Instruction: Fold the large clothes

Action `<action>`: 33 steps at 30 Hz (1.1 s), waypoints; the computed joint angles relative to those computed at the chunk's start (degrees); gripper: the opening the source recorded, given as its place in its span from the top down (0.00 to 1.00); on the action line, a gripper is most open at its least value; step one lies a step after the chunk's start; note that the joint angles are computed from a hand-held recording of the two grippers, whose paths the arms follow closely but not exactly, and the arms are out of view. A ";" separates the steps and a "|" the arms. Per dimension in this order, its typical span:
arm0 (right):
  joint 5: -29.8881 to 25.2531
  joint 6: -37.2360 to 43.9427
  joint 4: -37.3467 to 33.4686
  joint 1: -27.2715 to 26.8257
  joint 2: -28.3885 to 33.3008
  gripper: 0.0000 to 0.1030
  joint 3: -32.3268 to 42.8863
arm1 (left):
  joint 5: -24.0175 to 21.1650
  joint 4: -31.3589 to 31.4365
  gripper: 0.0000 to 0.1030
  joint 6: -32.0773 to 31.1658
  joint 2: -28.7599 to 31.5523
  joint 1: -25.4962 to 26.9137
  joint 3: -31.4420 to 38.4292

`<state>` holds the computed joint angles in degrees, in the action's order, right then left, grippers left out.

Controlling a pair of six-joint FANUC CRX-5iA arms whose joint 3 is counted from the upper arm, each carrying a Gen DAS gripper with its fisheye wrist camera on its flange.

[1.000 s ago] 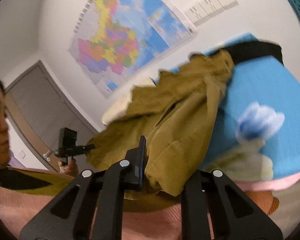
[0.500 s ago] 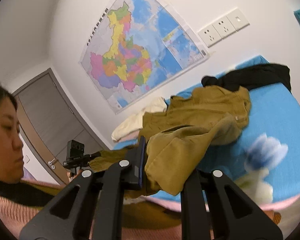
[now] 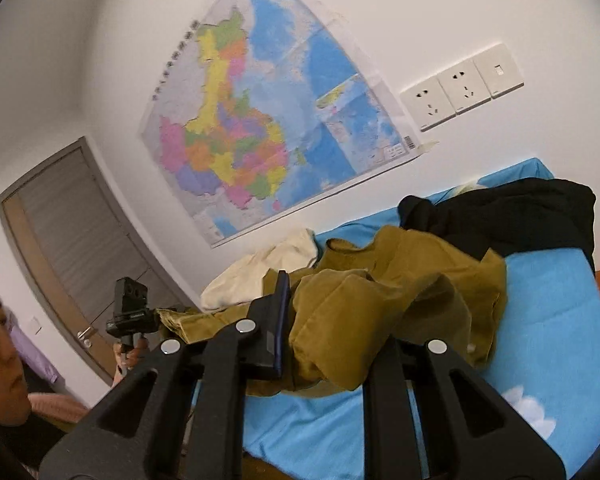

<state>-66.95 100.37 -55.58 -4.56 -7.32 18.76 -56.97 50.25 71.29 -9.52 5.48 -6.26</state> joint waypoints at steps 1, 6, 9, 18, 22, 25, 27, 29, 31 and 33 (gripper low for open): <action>0.37 -0.58 0.93 0.53 1.03 0.86 0.95 | 0.21 -1.67 0.87 0.88 1.14 -0.17 1.79; 0.50 -3.91 5.04 2.82 7.77 0.86 7.16 | -1.12 -8.84 0.87 5.42 7.17 -1.08 10.55; 0.18 -6.11 6.66 3.46 11.27 0.86 10.33 | -2.67 -10.42 0.87 7.31 10.76 -0.98 15.07; -0.60 -11.24 10.50 5.62 19.27 0.86 17.33 | -7.87 -14.98 0.87 12.29 19.04 -0.57 25.90; -0.93 -15.28 13.21 6.67 22.98 0.86 20.24 | -10.53 -16.63 0.87 15.47 22.67 -0.24 30.31; -1.24 -18.07 16.16 7.82 25.68 0.85 22.03 | -12.77 -18.02 0.87 17.51 25.78 -0.30 34.15; -1.77 -19.68 17.02 8.13 27.43 0.85 23.25 | -14.46 -19.48 0.87 19.21 28.12 -0.40 37.05; -2.00 -20.50 17.96 8.40 28.85 0.85 24.20 | -15.60 -20.37 0.87 20.08 29.89 -0.37 39.05; -2.89 -21.53 17.93 8.32 30.36 0.85 25.46 | -16.46 -20.69 0.87 21.36 31.37 -0.25 40.49; -3.36 -22.43 18.59 8.51 31.61 0.85 26.33 | -17.25 -21.07 0.86 22.10 32.77 -0.06 41.92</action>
<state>-70.31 77.94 -36.99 3.95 24.29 45.09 -74.23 29.18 93.39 23.25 5.42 35.65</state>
